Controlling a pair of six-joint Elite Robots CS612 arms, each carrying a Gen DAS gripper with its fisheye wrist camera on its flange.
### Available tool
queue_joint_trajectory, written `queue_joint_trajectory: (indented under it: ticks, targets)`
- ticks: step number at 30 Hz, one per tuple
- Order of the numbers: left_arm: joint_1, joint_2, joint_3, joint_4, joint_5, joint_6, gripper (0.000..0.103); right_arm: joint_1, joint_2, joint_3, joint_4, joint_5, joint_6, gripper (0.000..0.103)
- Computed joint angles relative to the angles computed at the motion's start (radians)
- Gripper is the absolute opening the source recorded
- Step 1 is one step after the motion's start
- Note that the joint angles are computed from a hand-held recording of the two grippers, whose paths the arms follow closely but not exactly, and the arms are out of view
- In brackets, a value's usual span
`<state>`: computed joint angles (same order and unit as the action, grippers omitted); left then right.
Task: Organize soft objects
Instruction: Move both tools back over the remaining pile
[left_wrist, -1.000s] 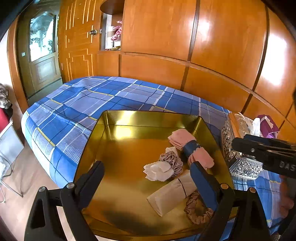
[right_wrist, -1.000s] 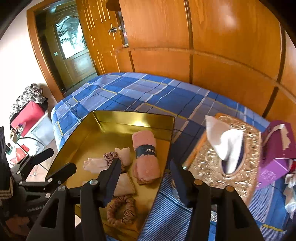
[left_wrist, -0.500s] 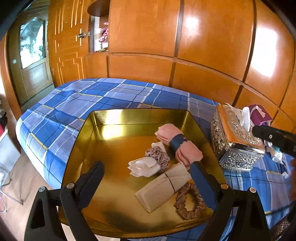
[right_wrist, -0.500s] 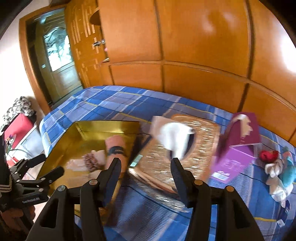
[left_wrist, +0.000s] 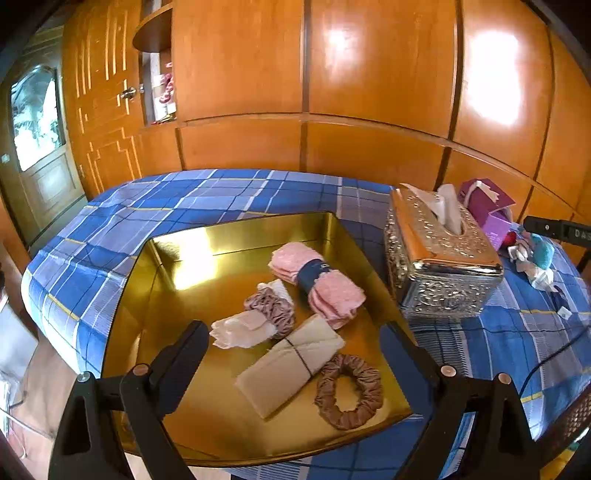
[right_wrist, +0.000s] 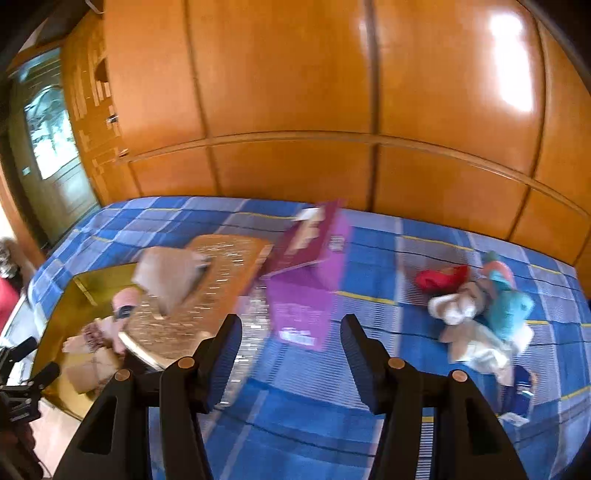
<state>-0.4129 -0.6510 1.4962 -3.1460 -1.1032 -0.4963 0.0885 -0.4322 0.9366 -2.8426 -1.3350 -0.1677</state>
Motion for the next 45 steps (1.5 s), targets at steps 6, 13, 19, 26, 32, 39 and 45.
queue_joint_trajectory:
  ticks: [6,13,19,26,32,39,45]
  targets:
    - [-0.009,0.004,-0.010,-0.021,-0.030,0.066,0.094,-0.033,-0.003,0.002,-0.002,-0.060,0.048,0.056]
    - [-0.023,0.014,-0.042,-0.020,-0.081,0.156,0.094,-0.078,-0.003,-0.002,0.006,-0.110,0.173,0.056]
    - [-0.036,0.025,-0.076,-0.011,-0.126,0.247,0.094,-0.116,0.003,-0.012,0.006,-0.162,0.327,0.056]
    - [-0.048,0.041,-0.125,0.013,-0.200,0.346,0.094,-0.156,0.017,-0.026,0.026,-0.224,0.477,0.056]
    - [-0.059,0.062,-0.194,0.055,-0.287,0.452,0.093,-0.184,0.038,-0.039,0.039,-0.283,0.592,0.056]
    - [-0.077,0.105,-0.316,0.147,-0.396,0.578,0.088,-0.218,0.031,0.002,0.002,-0.195,0.779,0.056]
    - [-0.094,0.165,-0.457,0.278,-0.469,0.650,0.082,-0.231,0.036,0.009,-0.024,-0.113,0.834,0.057]
